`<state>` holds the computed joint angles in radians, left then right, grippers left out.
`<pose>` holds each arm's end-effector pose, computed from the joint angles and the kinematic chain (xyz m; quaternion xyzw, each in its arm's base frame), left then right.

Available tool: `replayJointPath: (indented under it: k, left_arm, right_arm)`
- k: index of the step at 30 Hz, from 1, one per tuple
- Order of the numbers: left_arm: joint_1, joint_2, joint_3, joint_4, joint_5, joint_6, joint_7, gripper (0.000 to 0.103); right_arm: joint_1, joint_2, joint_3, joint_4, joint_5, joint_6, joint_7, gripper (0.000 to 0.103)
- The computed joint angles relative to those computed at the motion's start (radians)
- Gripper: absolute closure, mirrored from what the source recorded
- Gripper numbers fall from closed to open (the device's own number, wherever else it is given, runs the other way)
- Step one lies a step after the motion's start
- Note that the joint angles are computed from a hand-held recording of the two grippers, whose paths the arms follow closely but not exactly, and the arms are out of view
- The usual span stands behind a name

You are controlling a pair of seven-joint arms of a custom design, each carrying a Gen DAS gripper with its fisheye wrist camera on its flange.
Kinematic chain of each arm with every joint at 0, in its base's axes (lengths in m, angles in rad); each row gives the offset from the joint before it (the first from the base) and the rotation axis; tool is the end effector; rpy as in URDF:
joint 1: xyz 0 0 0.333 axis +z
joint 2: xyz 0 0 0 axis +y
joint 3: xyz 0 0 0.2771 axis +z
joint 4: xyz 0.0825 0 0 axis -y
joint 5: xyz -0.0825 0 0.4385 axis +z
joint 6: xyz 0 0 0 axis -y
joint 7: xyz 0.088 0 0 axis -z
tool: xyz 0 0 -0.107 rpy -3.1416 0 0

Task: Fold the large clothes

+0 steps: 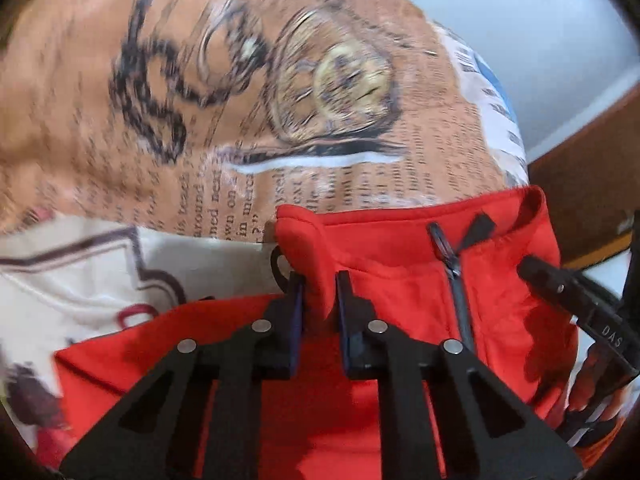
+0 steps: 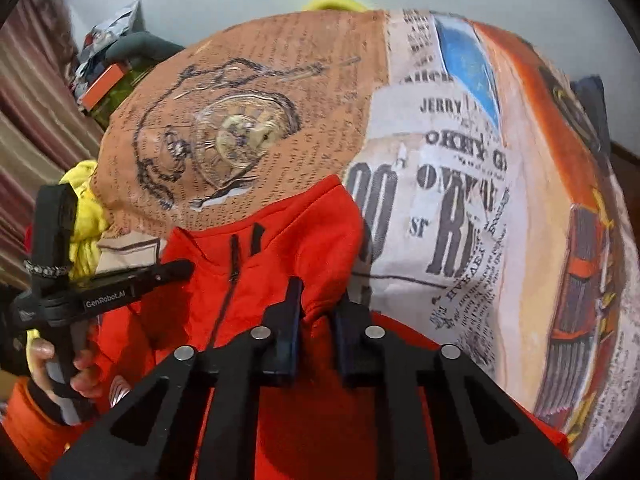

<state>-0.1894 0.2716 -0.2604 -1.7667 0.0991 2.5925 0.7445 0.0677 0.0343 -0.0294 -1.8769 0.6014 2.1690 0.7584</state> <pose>0.6464 -0.3006 0.4152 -0.7832 0.5560 -0.2747 0.0455 0.6462 0.0469 0.4639 -0.8394 0.4591 -0.0109 0.2907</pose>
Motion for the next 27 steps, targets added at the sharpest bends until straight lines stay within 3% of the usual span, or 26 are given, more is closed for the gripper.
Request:
replayJointPath:
  k: [4,11,20,27]
  left_arm:
    - [-0.041,-0.098,0.011,-0.028,0.117,-0.038,-0.019,0.089]
    - [-0.091,-0.324,-0.005,-0.164,0.207,-0.087,0.005,0.089]
    - [-0.18,-0.478,-0.025,-0.337,0.162,-0.112,-0.012,0.089]
    - [-0.24,-0.504,-0.043,-0.439,0.119,-0.114,-0.096,0.088]
  right_arm:
    - [-0.001,-0.102,-0.007,-0.072,0.03,-0.007,-0.055,0.093]
    - [-0.009,-0.308,-0.048,-0.201,0.079,-0.097,-0.153,0.094]
    - [-0.05,-0.571,-0.098,-0.431,0.05,-0.195,-0.183,0.094]
    - [-0.095,-0.696,-0.083,-0.586,-0.031,-0.21,-0.183,0.093]
